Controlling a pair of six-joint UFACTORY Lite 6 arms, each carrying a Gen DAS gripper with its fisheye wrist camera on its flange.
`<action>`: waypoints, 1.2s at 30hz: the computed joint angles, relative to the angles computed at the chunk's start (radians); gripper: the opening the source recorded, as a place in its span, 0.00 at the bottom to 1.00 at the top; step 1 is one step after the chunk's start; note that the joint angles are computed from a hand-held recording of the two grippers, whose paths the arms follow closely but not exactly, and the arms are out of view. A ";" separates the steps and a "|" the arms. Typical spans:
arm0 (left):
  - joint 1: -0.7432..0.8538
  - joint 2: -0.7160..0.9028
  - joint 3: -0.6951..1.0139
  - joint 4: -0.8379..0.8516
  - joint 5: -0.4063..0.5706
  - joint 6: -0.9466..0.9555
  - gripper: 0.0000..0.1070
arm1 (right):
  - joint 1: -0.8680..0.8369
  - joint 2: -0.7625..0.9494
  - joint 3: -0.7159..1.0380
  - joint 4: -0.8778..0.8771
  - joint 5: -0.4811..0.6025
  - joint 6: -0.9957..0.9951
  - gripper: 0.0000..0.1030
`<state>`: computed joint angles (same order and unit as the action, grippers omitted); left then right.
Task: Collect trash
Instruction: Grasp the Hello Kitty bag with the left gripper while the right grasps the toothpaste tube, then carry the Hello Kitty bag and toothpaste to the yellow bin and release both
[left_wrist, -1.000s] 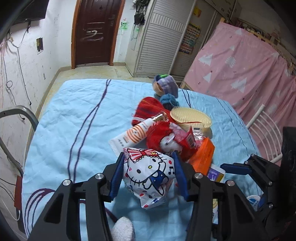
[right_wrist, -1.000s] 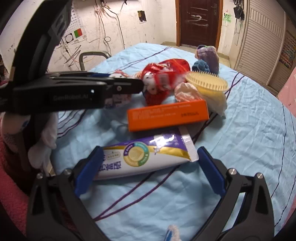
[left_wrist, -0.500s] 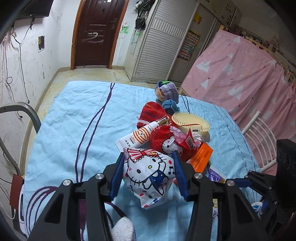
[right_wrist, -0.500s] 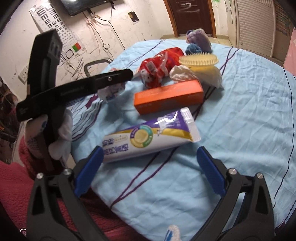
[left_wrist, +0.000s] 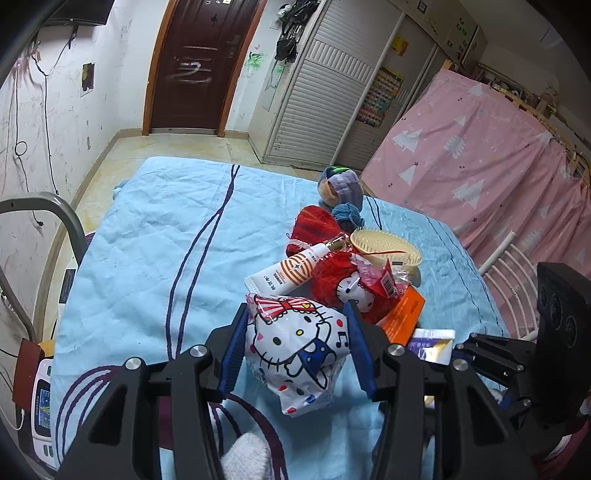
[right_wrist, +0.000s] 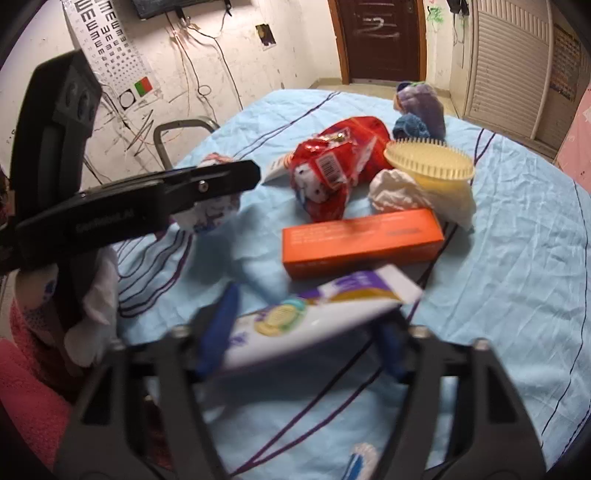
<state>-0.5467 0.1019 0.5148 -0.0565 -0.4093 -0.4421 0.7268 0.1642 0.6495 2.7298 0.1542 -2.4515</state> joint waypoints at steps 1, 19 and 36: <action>0.000 0.002 0.001 0.001 -0.001 0.000 0.39 | -0.014 -0.009 -0.017 -0.015 0.016 0.018 0.37; -0.183 -0.026 0.075 -0.472 0.053 0.395 0.39 | -0.363 -0.360 -0.323 -0.529 0.269 0.404 0.14; -0.374 0.207 0.479 -1.040 0.131 0.938 0.39 | -1.107 -0.344 -0.390 -1.096 0.697 0.539 0.11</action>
<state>-0.9210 0.3088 0.9942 -1.0969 -0.2786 0.4956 -0.3804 -0.1794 0.2592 1.6336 0.8508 -1.9126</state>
